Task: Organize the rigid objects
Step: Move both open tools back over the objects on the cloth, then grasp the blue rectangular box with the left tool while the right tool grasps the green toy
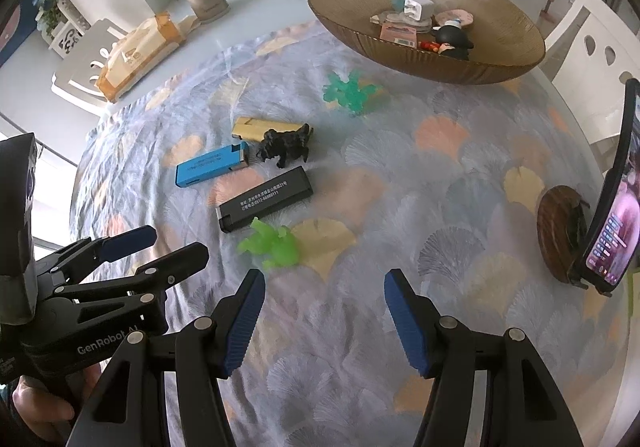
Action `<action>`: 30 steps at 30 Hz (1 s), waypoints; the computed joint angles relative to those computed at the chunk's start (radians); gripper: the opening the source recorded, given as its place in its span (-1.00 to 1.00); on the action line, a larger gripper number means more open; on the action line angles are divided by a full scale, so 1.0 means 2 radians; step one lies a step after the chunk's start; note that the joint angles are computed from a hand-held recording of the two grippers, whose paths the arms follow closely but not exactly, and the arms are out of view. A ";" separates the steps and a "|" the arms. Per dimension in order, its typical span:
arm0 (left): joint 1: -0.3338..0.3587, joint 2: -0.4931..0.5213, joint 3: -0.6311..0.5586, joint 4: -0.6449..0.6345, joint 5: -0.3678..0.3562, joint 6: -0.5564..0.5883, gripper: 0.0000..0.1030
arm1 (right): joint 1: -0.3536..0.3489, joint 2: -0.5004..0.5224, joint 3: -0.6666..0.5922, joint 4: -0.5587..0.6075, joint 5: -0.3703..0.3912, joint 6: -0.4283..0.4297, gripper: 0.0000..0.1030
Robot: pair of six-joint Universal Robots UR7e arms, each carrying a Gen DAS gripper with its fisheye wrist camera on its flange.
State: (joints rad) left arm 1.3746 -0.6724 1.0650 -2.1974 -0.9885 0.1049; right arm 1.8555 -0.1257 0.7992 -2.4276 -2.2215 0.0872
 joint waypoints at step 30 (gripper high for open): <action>0.009 0.012 -0.045 -0.001 0.005 0.027 0.35 | -0.025 -0.031 0.040 -0.021 0.048 0.046 0.18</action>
State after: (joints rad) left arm 1.3922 -0.6480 0.9747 -2.1996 -0.9781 0.1596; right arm 1.8064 -0.1883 0.8793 -2.4702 -2.1250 0.1784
